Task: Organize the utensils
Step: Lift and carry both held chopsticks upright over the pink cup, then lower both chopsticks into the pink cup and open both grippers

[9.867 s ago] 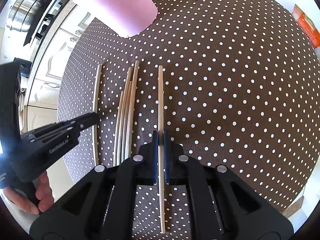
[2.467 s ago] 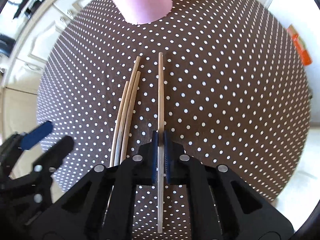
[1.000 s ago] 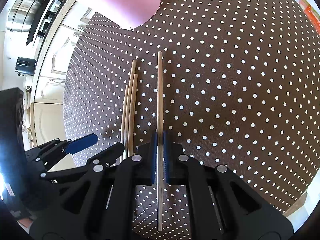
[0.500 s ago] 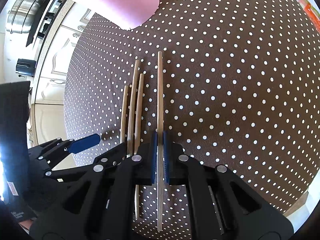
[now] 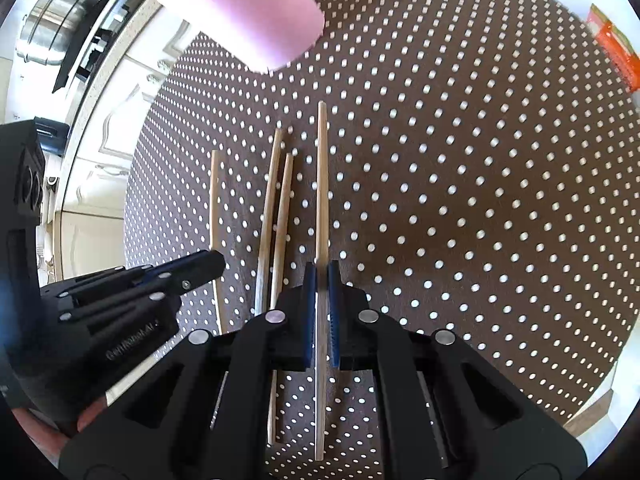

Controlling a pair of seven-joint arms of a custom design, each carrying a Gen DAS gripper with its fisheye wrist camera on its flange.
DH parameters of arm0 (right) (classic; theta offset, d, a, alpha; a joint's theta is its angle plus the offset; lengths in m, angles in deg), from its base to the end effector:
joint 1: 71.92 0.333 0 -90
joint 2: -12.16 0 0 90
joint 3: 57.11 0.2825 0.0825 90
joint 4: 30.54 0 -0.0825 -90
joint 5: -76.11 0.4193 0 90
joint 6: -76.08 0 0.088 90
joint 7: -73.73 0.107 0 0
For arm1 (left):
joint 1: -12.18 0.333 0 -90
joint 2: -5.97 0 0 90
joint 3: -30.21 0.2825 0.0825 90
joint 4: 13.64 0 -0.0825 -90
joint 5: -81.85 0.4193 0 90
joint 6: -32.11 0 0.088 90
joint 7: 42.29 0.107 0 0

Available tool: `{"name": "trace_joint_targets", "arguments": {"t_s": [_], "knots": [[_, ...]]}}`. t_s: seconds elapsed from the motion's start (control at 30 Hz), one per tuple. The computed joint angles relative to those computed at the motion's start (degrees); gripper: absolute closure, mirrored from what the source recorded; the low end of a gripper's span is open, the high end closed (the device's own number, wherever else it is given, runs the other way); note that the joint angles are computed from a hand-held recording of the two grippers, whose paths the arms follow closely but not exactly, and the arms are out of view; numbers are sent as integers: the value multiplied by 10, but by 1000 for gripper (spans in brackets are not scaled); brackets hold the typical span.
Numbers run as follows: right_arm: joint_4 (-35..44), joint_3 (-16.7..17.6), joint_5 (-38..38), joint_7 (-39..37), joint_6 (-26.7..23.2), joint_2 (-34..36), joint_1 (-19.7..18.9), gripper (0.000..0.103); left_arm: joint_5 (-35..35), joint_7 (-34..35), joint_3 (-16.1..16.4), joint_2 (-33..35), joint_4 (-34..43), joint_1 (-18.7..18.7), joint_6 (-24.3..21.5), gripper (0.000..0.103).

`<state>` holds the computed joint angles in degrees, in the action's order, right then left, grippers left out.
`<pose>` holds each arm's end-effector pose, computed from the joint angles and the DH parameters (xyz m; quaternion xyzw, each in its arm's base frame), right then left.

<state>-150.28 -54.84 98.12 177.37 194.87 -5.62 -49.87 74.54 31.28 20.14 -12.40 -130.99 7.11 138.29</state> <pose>0.4795 0.2396 0.5474 -0.7059 0.6716 0.0922 0.2054 0.4958 -0.1519 0.5454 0.7249 -0.6853 0.0699 0.0003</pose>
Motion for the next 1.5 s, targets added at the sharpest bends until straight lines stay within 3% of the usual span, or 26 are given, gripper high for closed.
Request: {"name": "trace_joint_targets", "arguments": {"t_s": [0.33,0.6,0.87,1.23,1.5], "knots": [[-27,22,-55,43,113,-65,10,97,2,19,19,-47,-1,27,58,97],[-17,24,-120,71,153,-84,19,97,-8,43,33,-67,22,45,104,97],[17,19,-160,71,193,-99,12,97,15,16,5,-59,39,48,206,97],[137,17,-186,48,243,-34,5,97,68,-20,-11,4,166,42,273,97],[225,25,-207,42,265,44,-10,97,164,-79,-26,80,253,39,307,97]]}}
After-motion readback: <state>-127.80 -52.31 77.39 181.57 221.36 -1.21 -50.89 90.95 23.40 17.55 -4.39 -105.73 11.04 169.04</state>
